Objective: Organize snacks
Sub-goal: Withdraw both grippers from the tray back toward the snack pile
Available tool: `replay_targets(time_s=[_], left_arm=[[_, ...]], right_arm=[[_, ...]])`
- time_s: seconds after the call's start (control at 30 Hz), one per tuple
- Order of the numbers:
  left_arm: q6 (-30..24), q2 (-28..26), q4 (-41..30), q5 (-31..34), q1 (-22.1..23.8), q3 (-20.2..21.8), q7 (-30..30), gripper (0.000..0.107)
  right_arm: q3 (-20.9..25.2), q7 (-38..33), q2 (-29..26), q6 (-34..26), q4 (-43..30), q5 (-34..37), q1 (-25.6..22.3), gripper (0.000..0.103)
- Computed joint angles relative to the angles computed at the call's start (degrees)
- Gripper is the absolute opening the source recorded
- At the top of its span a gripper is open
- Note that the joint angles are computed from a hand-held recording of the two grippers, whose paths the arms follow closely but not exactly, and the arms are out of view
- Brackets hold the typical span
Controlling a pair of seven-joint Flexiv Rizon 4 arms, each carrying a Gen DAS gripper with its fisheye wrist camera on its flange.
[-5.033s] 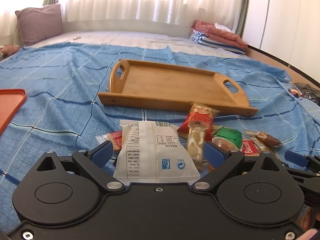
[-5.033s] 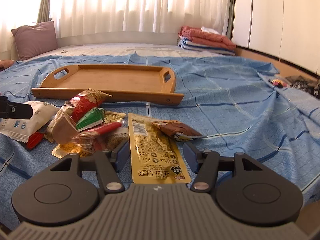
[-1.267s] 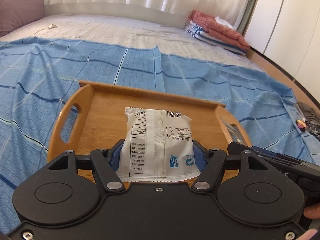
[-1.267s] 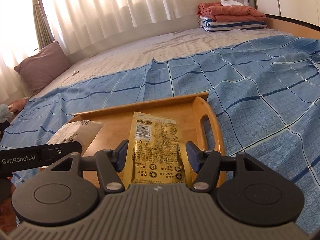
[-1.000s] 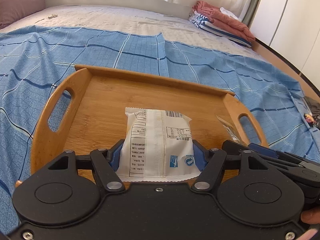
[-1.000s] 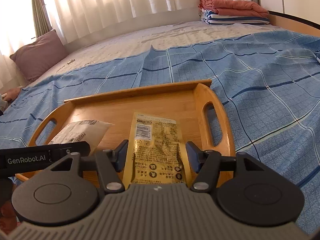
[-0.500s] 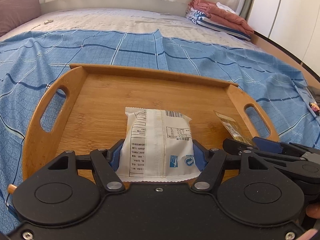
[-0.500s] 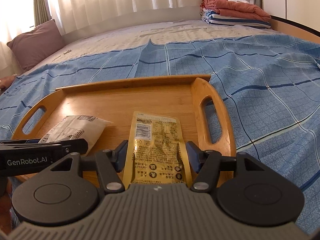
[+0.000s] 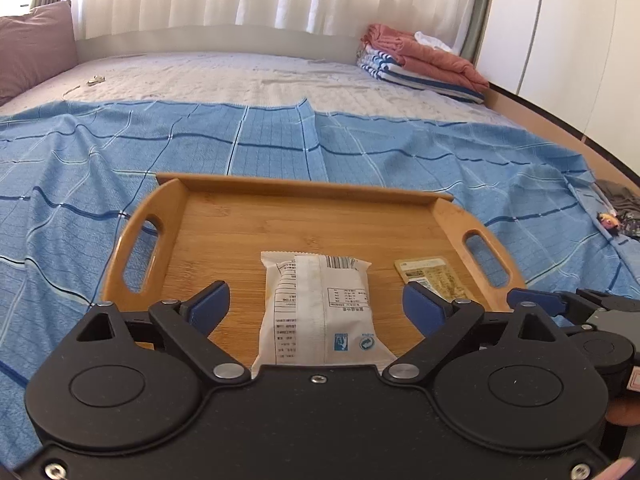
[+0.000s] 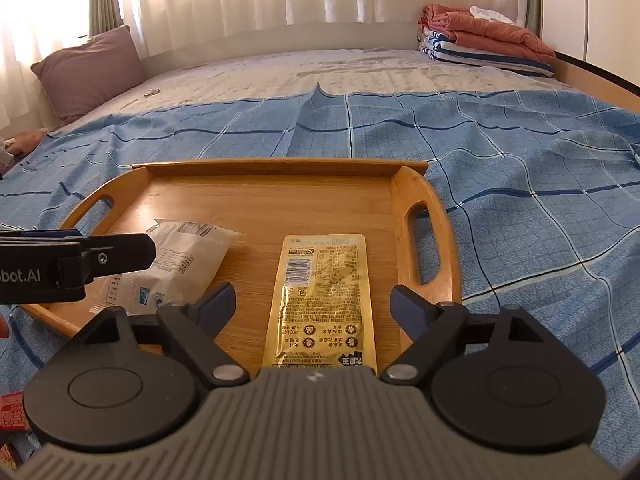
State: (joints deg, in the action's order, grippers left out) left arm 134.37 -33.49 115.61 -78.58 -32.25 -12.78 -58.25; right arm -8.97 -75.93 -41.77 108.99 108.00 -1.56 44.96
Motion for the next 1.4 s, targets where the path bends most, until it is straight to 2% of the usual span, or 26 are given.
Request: replay_targets(time_s=[0.07, 0.13, 0.27, 0.43, 0.73, 1.03, 1.2, 1.33, 1.4], left_arm=[[0.63, 1.57, 1.91, 0.53, -0.64, 0.06, -0.84, 0.096], [1.75, 3.06, 3.70, 0.48, -1.61, 0.12, -0.97, 0.097], [4.58, 6.07, 8.13, 0.79, -3.71, -0.08, -3.03, 0.100], [6.36, 9.97, 14.87, 1.74, -6.20, -0.47, -8.64, 0.101], [9.57, 13.12, 24.99, 2.09, -11.69, -1.76, -17.24, 0.102], [11.08, 11.39, 29.57, 2.89, -16.16, -2.57, -24.22, 0.102], [12.09, 9.75, 29.60, 1.37, -17.85, -2.83, -24.43, 0.102], [12.61, 8.98, 29.56, 0.68, -18.40, -3.10, -25.05, 0.101], [12.48, 8.72, 29.70, 1.18, -18.39, -3.07, -25.24, 0.096]], right_arm=[[-1.54, -0.50, 1.55, 0.04, 1.58, 0.71, 1.70, 0.101], [-2.08, -1.38, 3.02, 1.31, 3.42, 1.44, 2.63, 0.103], [-3.94, -3.24, 6.40, 1.62, 7.21, 4.23, 5.79, 0.103], [-4.86, -5.95, 9.95, 3.68, 12.71, 8.03, 9.44, 0.103], [-0.86, -9.93, 14.76, 7.19, 20.53, 15.02, 11.18, 0.103], [-1.31, -13.30, 17.12, 8.57, 25.39, 24.01, 15.82, 0.103], [0.55, -13.69, 17.43, 8.85, 27.07, 24.61, 15.10, 0.099], [-1.57, -15.75, 16.96, 8.97, 27.73, 25.77, 17.93, 0.093], [-3.24, -17.80, 16.16, 9.81, 27.91, 26.66, 20.13, 0.092]])
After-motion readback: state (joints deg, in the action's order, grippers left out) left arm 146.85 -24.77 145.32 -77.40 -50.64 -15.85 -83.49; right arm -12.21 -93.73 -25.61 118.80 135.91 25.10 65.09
